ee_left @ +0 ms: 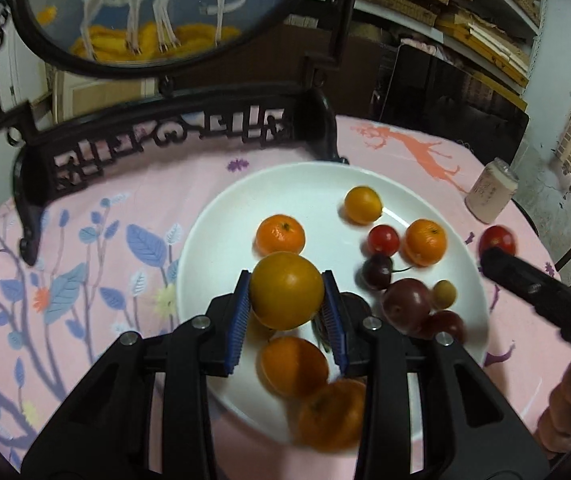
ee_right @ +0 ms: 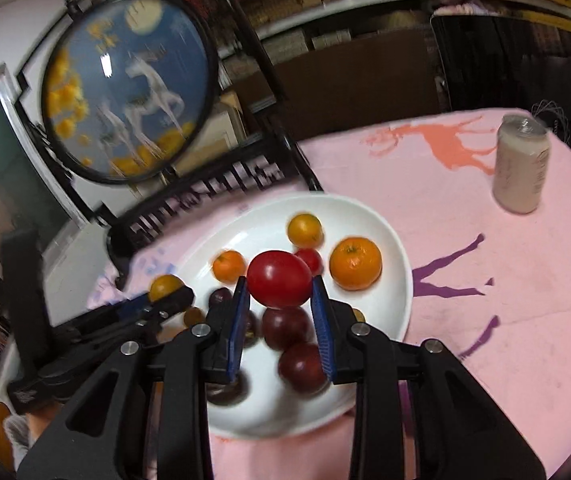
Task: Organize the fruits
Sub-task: 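Set the yellow fruit and red tomato on the plate and release both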
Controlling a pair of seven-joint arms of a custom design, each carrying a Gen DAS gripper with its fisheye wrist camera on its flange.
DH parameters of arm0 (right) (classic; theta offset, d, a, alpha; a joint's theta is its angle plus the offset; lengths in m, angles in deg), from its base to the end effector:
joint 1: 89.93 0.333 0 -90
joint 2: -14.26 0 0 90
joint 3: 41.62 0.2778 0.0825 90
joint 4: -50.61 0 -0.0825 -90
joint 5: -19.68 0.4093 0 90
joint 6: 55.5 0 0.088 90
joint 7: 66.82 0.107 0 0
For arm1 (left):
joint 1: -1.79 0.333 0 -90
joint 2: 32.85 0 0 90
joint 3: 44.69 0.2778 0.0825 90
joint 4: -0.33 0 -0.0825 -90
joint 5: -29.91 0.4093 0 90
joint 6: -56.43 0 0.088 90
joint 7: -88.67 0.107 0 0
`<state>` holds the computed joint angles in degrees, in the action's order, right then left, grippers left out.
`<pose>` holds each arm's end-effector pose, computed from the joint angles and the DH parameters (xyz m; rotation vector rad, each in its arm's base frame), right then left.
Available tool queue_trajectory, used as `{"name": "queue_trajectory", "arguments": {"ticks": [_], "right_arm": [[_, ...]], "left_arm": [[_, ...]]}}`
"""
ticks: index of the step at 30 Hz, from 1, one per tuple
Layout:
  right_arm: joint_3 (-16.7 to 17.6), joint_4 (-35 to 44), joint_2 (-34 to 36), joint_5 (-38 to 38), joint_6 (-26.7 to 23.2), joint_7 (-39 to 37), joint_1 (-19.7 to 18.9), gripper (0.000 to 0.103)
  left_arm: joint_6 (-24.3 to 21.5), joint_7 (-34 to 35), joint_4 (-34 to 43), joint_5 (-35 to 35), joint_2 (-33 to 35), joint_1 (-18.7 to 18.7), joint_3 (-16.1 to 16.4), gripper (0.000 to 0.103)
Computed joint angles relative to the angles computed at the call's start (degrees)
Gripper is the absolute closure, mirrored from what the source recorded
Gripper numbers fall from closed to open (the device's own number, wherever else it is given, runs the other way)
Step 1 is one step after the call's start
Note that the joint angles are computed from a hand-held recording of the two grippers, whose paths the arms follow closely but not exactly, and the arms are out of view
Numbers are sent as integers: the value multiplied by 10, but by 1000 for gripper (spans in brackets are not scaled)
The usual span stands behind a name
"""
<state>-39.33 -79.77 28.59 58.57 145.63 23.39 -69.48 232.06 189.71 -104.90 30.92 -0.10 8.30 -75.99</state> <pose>0.5536 0.1496 0.2934 -1.2822 1.8717 -0.5272 0.6456 -0.2567 0.2921 -1.4205 2.2890 -1.0248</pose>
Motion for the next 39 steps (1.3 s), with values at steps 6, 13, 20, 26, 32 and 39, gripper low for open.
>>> {"name": "queue_trajectory", "arguments": {"ticks": [6,13,20,26,32,39], "right_arm": [[-31,22,25,41,-22,-26,28,70],[0,-3,14,-5,6,17,-7,62],[10,-22,-5,0,33,19,-7,54],[-5,-11,-1,90,51,-51,31,41],[-1,16,15,175,62,-128,45,34],[11,33,25,232,75,-185,46,34]], "left_arm": [[-23,1,31,-9,23,-20,19,67],[16,-19,2,8,1,-28,32,49],[31,-57,-6,35,-7,-39,50,29],[60,-133,-20,86,-28,-127,153,11],[72,-204,-26,139,-38,-197,233,5],[99,-279,-43,188,-53,-277,325,3]]}}
